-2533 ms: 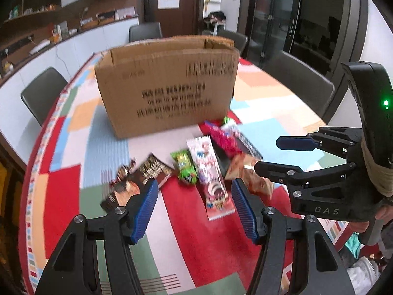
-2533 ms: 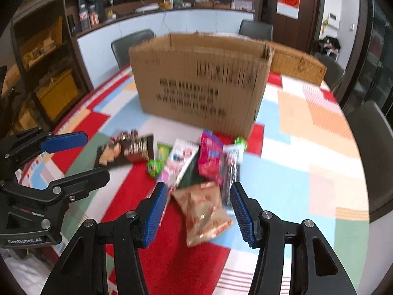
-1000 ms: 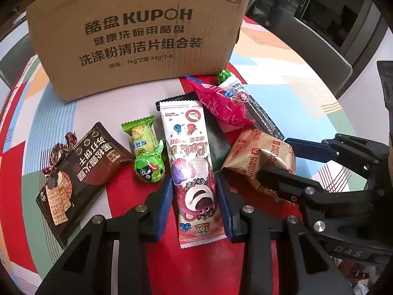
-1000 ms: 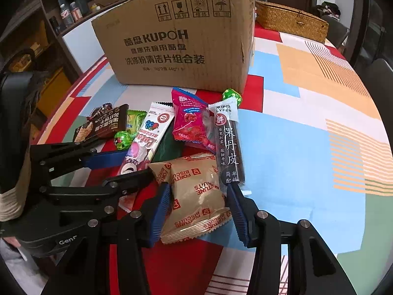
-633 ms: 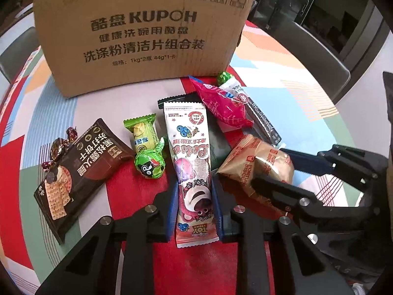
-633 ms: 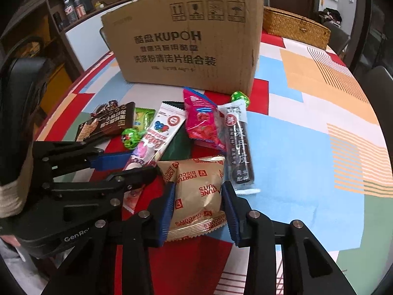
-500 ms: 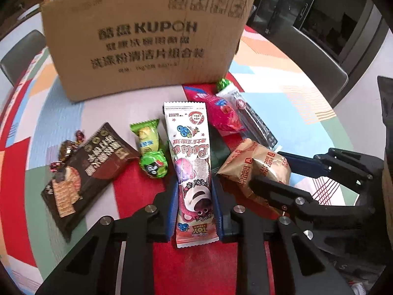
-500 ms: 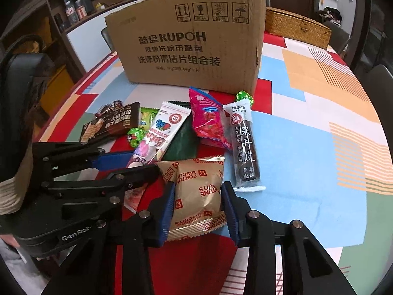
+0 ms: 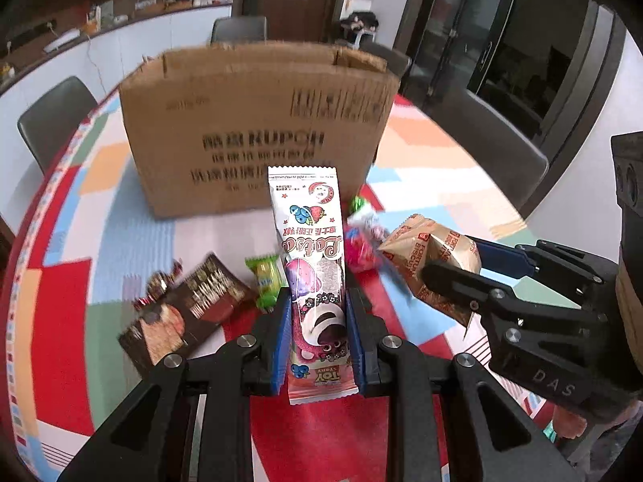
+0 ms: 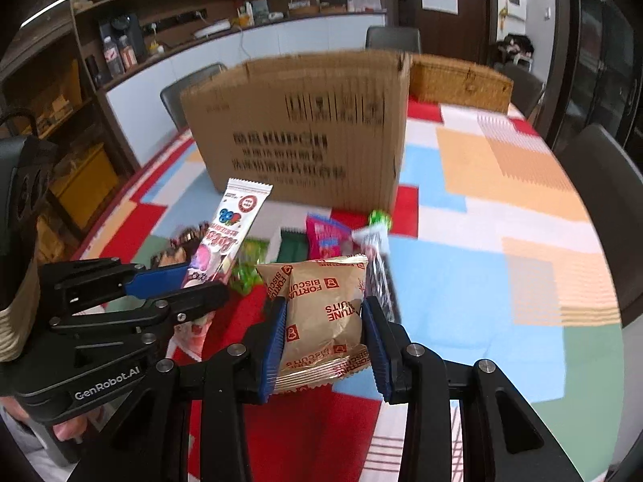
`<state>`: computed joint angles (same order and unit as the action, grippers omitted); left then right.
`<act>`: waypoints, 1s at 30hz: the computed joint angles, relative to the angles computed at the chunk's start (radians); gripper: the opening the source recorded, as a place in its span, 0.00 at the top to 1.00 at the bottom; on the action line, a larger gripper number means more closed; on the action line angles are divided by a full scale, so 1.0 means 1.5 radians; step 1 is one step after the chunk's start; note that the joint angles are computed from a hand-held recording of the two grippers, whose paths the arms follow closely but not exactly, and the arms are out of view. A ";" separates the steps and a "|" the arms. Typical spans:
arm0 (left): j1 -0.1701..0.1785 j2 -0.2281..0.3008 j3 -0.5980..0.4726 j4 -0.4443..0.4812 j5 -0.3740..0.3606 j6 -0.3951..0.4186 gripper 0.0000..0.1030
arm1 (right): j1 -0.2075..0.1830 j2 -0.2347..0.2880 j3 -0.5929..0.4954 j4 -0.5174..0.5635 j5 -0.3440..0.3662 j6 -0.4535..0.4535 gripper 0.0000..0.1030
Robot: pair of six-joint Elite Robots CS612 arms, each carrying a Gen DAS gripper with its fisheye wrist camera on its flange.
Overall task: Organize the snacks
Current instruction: 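Lift both packs over the box and open both tools to drop them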
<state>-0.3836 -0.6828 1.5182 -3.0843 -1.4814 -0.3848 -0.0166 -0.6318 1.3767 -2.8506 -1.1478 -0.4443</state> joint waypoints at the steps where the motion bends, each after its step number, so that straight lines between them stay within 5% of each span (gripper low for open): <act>1: 0.000 -0.003 0.002 -0.010 0.005 0.002 0.75 | 0.000 -0.002 0.001 -0.014 0.002 0.006 0.62; 17: 0.017 -0.025 -0.027 -0.102 0.059 0.059 0.75 | 0.010 0.002 -0.045 -0.151 0.043 0.067 0.62; 30: 0.043 0.010 -0.128 -0.043 0.087 0.101 0.75 | 0.027 0.050 -0.178 -0.117 0.050 0.111 0.62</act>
